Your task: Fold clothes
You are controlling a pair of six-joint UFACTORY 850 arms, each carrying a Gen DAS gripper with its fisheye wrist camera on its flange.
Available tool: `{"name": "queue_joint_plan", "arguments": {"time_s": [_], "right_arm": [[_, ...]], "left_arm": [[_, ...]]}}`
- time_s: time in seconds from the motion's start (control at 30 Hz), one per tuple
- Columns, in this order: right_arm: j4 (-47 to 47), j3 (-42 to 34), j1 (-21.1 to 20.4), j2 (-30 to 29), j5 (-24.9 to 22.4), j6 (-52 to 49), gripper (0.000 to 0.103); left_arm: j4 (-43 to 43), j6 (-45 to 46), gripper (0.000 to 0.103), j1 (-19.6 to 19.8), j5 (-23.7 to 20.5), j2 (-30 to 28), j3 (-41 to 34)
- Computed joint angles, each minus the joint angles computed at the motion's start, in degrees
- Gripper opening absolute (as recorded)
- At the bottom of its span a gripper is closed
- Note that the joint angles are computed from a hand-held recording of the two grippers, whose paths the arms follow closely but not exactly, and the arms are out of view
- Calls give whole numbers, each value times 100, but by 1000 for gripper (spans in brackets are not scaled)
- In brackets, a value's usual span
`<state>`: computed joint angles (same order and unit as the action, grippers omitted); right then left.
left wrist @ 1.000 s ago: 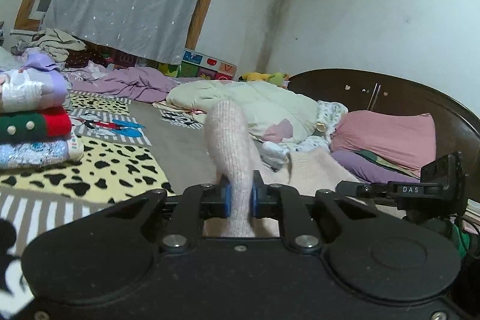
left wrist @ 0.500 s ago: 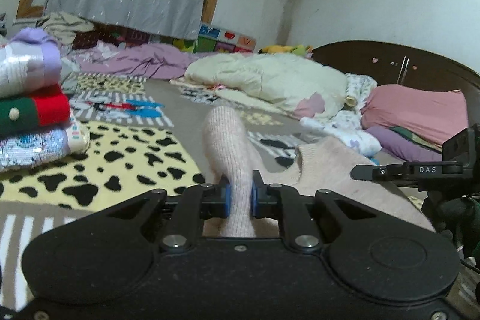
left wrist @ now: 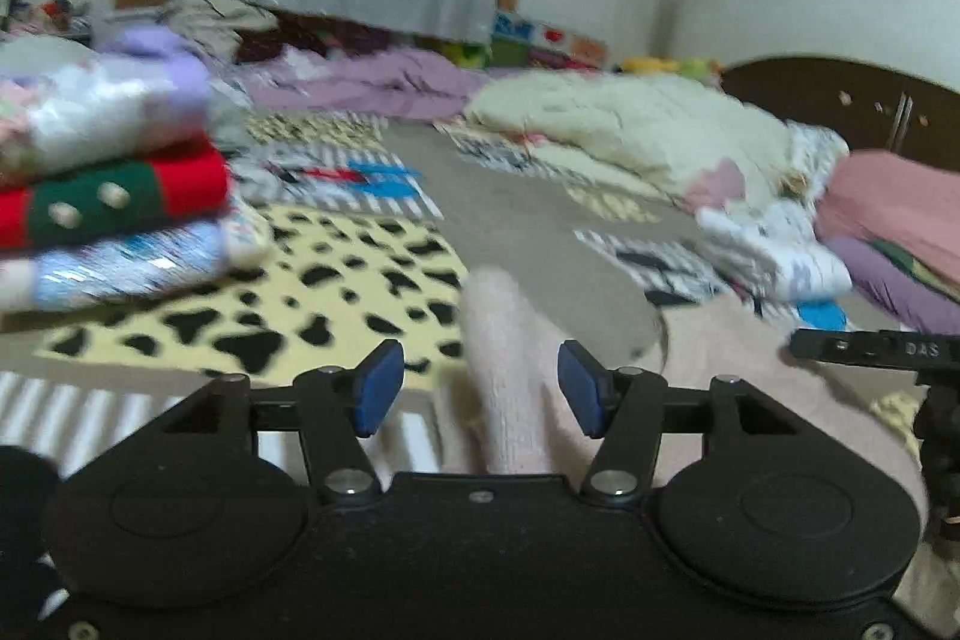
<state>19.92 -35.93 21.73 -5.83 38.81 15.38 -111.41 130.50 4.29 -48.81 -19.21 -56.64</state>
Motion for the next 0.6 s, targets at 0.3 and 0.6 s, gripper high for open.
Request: {"name": "queue_joint_plan", "arguments": {"time_s": [0.3,0.6], "right_arm": [[589,358,693,792,55,-1672,37],[1756,-167,1046,291,-1024,-3304,39]], "left_arm": [[987,239,60,-364,632,417,482],[1135,-98,62,-350,585,169,8]]}}
